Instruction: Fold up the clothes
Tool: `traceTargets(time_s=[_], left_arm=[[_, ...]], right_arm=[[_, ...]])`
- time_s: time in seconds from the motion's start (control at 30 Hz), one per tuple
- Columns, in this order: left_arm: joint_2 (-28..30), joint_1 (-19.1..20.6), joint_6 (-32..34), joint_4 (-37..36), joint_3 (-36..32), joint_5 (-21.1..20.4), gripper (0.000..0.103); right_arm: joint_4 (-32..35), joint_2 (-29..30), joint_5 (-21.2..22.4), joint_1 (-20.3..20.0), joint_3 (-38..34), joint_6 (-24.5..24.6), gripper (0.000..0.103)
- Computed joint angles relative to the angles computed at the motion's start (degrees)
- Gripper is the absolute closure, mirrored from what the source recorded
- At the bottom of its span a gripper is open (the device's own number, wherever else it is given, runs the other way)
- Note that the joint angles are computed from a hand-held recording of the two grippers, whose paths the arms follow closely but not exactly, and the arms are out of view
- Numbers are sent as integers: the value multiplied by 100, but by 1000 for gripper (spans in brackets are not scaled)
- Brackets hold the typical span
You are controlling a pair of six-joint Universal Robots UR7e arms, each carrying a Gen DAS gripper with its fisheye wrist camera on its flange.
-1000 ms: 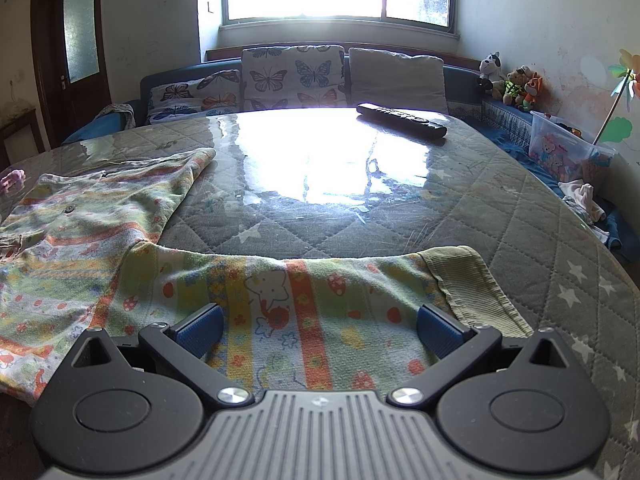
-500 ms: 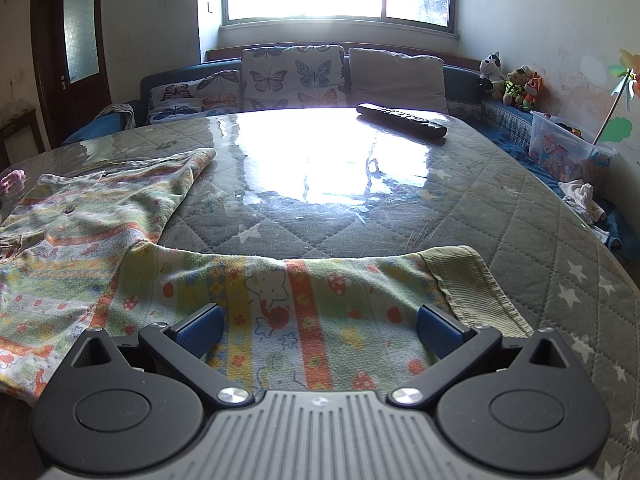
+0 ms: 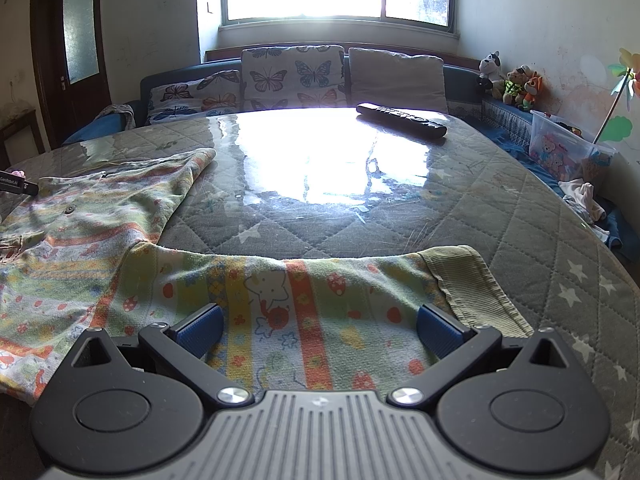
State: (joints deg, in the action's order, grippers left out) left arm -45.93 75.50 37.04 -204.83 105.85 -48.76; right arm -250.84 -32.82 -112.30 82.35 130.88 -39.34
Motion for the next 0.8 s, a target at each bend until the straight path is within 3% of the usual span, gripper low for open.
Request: traceTargets(time_s=[0.17,0.3,0.4,0.57,0.7,0.8], left_arm=[[-150,15,-35,352,100,-376,58],[-119,46,-50,592,39,-510,75],[-113,18,134,370,146,-664,96],[31,-127,1079,-715,438,-792,98],[259,-113,1257,-676,174,-402,97],[349,-75,1288,-754,91,-316,85]], right_arm=[[9,-3,0,0,-5,2,0],[15,-6,3,-1,-7,3,0],[15,-6,3,-1,-7,3,0],[16,-8,5,-2,-6,4,0],[16,-10,6,-3,-6,1,0],[16,-10,6,-3,-6,1,0]])
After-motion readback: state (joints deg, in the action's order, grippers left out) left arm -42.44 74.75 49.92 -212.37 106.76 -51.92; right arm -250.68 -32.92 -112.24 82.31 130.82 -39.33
